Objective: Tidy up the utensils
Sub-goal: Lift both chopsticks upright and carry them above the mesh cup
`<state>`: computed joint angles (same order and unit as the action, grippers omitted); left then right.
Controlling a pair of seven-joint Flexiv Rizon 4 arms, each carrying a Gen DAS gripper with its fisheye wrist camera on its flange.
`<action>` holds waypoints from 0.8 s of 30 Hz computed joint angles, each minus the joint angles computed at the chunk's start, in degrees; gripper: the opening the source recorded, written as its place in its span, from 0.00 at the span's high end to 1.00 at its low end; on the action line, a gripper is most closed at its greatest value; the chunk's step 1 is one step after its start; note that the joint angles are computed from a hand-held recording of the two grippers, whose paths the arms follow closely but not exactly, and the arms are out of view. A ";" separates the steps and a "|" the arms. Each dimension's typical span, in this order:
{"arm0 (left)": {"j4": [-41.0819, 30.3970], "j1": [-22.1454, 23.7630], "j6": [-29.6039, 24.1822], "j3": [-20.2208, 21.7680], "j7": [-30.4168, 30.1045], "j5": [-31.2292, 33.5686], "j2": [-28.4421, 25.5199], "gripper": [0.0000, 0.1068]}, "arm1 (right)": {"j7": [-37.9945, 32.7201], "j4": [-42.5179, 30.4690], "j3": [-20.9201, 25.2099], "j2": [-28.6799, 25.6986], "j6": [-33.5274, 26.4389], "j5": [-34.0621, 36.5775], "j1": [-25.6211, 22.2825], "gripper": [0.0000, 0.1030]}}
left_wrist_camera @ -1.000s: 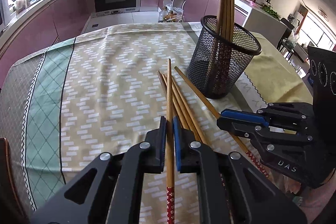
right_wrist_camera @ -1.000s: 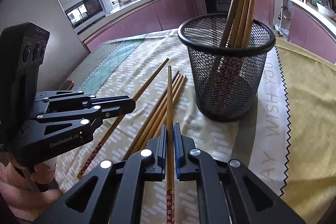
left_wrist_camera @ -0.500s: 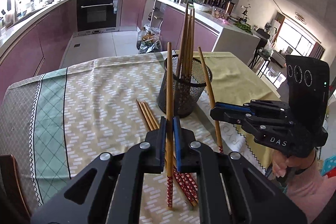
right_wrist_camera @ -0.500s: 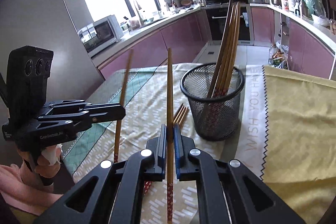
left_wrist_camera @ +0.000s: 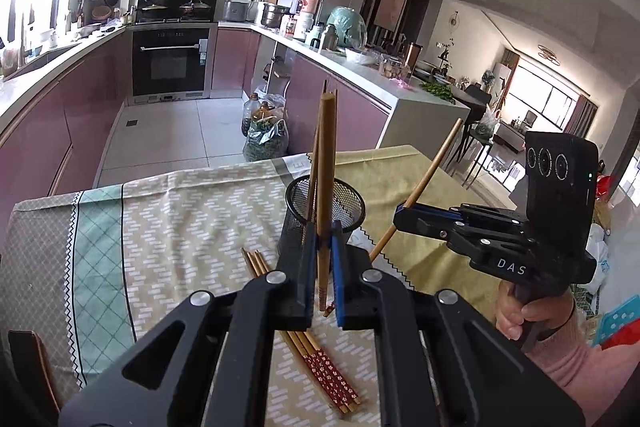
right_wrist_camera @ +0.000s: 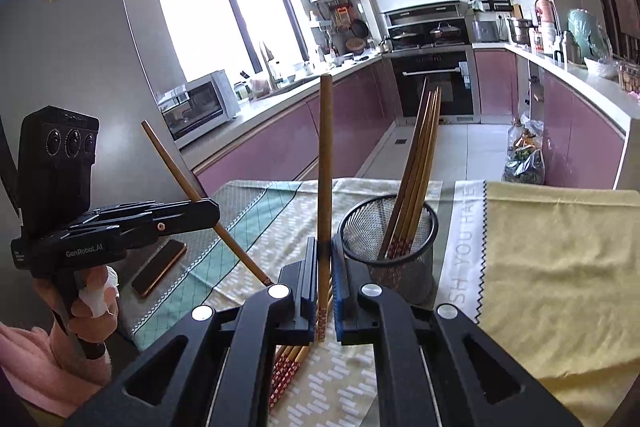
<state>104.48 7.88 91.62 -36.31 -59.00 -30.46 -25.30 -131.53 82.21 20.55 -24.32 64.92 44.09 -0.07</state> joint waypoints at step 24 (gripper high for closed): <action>-22.90 -18.50 -5.50 21.75 -8.31 8.05 -7.76 0.93 | 5.63 -9.44 -1.88 -4.78 6.08 -10.99 3.48 0.95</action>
